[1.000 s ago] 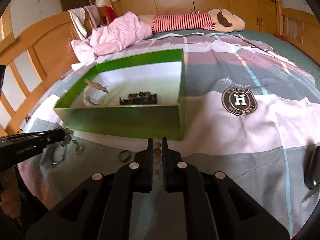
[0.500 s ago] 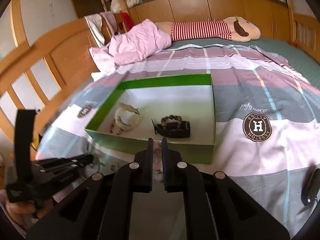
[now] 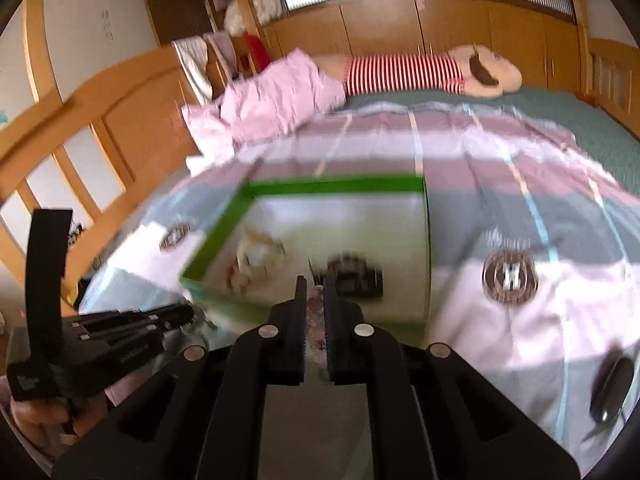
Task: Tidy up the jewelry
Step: 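Carry the brooch and pink bracelet into the green box and open both tools, then withdraw both open tools from the box back over the remaining jewelry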
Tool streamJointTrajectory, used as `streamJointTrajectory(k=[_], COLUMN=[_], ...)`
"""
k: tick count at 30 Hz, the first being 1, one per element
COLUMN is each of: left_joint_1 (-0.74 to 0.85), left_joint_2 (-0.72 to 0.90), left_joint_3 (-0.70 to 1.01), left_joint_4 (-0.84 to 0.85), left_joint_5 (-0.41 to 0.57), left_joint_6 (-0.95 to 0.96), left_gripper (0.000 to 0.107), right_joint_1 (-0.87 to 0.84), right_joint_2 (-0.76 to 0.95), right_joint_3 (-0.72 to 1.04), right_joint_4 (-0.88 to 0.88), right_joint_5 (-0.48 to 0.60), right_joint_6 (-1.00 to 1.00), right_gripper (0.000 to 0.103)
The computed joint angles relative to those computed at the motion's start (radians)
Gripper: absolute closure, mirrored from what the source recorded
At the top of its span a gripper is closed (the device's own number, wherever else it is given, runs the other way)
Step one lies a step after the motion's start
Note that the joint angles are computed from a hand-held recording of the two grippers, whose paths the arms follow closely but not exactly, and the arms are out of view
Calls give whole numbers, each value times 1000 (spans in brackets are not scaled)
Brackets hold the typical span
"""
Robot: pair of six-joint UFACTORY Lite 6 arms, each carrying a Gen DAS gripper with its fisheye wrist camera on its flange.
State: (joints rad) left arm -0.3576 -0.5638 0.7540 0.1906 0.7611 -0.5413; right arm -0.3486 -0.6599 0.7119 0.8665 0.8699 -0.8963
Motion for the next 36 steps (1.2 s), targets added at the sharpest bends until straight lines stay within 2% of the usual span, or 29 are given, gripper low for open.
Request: streamJointTrajectory(k=[4, 8, 13, 16, 17, 19, 20, 21, 25, 27, 30, 31, 33, 34, 36], left_joint_1=[15, 48, 62, 59, 55, 51, 54, 57, 80, 140, 269, 319, 365, 367, 339], left_joint_2=[173, 381, 575, 650, 668, 684, 674, 649, 449, 302, 120, 66, -3, -12, -48], left_joint_3=[198, 372, 444, 451, 455, 463, 456, 439, 300, 188, 33, -24, -122, -148, -219], left_joint_4=[1, -73, -153, -169, -160, -138, -138, -133, -104, -139, -227, -265, -291, -291, -268], left_joint_5=[-13, -45, -92, -124, -129, -125, -126, -128, -122, -111, -72, -56, -39, -39, -44], left_joint_6=[24, 113, 189, 210, 206, 195, 200, 199, 222, 290, 405, 449, 491, 499, 475], left_gripper=[98, 98, 98, 98, 97, 87, 76, 70, 69, 67, 66, 66, 66, 66, 59], right_joint_1=[71, 144, 221, 226, 221, 186, 155, 132, -64, -214, -348, -356, -314, -254, -195], right_joint_2=[150, 313, 437, 484, 493, 487, 461, 433, 279, 212, 190, 190, 170, 148, 136], right_joint_3=[148, 225, 181, 166, 164, 160, 147, 134, 60, 4, -68, -107, -172, -203, -220], right_joint_4=[-3, -56, -131, -157, -159, -135, -100, -76, 39, 92, 89, 61, 13, -13, -19], right_joint_5=[-101, -205, -360, -391, -392, -361, -338, -325, -125, 33, 186, 191, 116, 53, 14], right_joint_6=[35, 83, 102, 107, 105, 77, 45, 23, -174, -321, -469, -502, -492, -452, -433], right_gripper=[95, 95, 95, 95, 91, 72, 57, 54, 54, 54, 53, 53, 53, 54, 53])
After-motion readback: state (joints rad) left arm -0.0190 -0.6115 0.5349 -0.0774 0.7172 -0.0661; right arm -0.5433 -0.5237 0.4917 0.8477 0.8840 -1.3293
